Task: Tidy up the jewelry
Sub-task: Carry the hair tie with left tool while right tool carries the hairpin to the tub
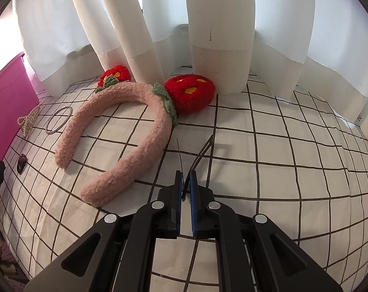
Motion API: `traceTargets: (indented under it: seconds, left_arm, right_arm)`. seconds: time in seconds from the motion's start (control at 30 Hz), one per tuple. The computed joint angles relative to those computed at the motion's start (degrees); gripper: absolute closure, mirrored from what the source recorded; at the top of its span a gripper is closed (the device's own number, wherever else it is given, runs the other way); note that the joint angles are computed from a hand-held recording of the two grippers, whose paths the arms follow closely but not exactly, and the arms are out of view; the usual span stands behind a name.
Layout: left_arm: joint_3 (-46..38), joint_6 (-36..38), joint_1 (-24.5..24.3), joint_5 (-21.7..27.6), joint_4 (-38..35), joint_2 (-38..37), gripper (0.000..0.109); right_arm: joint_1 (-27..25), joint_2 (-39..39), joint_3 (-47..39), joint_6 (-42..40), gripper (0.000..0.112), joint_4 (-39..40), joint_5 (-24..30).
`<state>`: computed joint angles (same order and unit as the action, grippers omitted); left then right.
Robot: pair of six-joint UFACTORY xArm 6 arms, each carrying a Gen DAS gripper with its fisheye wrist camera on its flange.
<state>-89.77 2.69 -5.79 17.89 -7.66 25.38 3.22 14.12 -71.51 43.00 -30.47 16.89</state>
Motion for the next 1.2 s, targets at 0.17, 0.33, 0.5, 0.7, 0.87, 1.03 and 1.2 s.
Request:
traceTargets:
  seconds: [0.17,0.33,0.5,0.7,0.87,1.03,1.2]
  left_arm:
    - [0.86,-0.47,-0.23,-0.14,0.06,-1.43,0.098]
    - [1.8,-2.37,-0.6,0.27,2.39,-3.21,0.098]
    - [1.86,-3.7,-0.98,2.09,3.25,-4.96,0.098]
    - [1.36,-5.88,-1.28,3.59,4.98,-7.47,0.098]
    - [-0.04,-9.37,-1.38,4.71,7.46,-9.45,0.098]
    - [-2.57,-13.44,-1.31,6.18,10.56,-11.2,0.098]
    - [-5.21,-19.79,-0.84,7.14,17.55,-13.39,0.098]
  right_arm:
    - [-0.02,-0.98,1.06,-0.2,0.106,0.5,-0.67]
    - [-0.27,-3.03,2.47,-1.39,0.106,2.08,-0.83]
    - [-0.62,-5.3,3.53,-3.25,0.106,4.07,-0.73]
    - [-0.38,-7.44,3.14,-7.95,0.106,8.53,-0.04]
    - [0.37,-9.2,1.12,-13.51,0.106,11.6,1.51]
    - [1.84,-9.79,-2.56,-22.74,0.106,18.92,2.52]
    - [4.74,-8.38,-7.82,-35.95,0.106,31.92,3.39]
